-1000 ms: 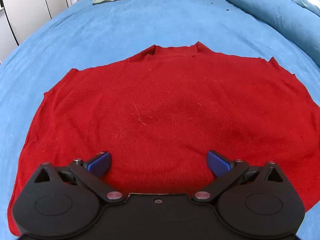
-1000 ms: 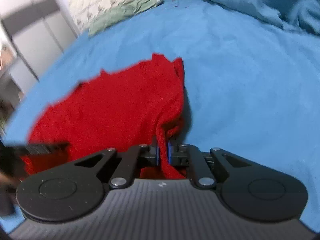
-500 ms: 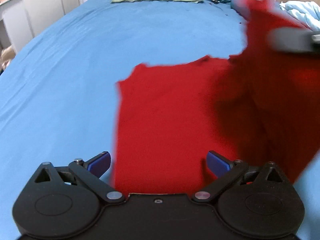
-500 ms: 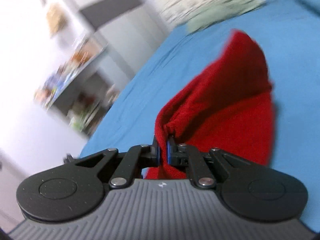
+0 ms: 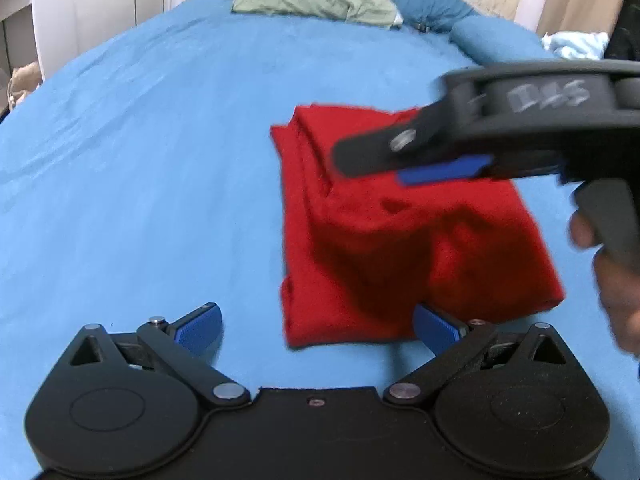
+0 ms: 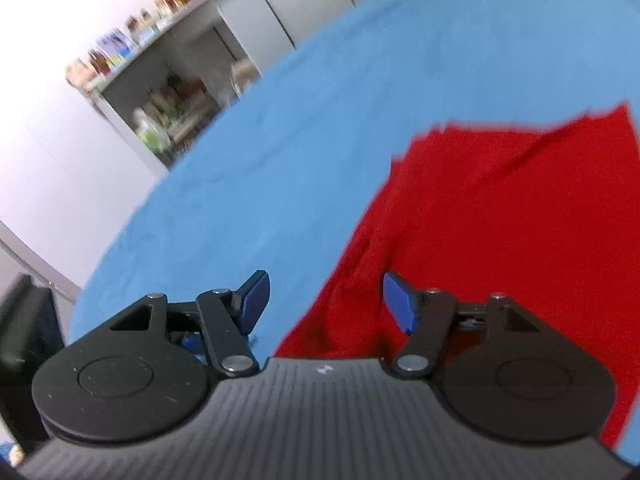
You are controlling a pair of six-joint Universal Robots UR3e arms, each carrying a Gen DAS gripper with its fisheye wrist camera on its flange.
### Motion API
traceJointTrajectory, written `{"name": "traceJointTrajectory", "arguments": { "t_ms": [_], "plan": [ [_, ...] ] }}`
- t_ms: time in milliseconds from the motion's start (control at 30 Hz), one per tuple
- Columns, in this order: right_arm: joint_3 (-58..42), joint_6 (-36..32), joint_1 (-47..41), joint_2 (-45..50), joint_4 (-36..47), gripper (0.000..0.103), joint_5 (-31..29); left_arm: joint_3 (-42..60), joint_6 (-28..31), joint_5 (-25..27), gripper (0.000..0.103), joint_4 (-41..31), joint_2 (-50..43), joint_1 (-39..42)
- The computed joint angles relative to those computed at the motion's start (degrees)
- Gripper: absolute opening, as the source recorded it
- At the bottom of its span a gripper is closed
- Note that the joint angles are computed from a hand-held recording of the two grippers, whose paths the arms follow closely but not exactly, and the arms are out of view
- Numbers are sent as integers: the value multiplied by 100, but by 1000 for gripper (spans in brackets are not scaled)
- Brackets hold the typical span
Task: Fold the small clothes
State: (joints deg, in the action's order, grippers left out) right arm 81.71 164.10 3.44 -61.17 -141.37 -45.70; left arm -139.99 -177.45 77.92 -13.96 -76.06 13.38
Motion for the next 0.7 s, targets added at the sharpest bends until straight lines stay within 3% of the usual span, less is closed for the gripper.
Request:
{"name": "traceJointTrajectory", "arguments": {
  "t_ms": [200,300,400,467,567,700],
  "plan": [
    [1895,-600,-898,-1515,-1242,89,-314,-105,-292,-339,101,173,278,-24],
    [3271,-1092,-1433,-2221,-2011,89,-592,-47,-552,-270,94,317,140,-142],
    [4375,-1444,-1968,-2689,-2339,89,-511,-11,-910,-55,90,675,-114,-384],
    [4946,-1323,-2078,-2637,-2932,89,-526,117,-999,-199,79,722,-338,-293],
    [5461,-1337,-2387,-2678,-3088,89,-344,248,-1220,-234,61,701,-549,-260],
    [5830,-1352,-2451,-2690,-3294,89,-314,477,-1532,-238,49,607,-832,-250]
  ]
}}
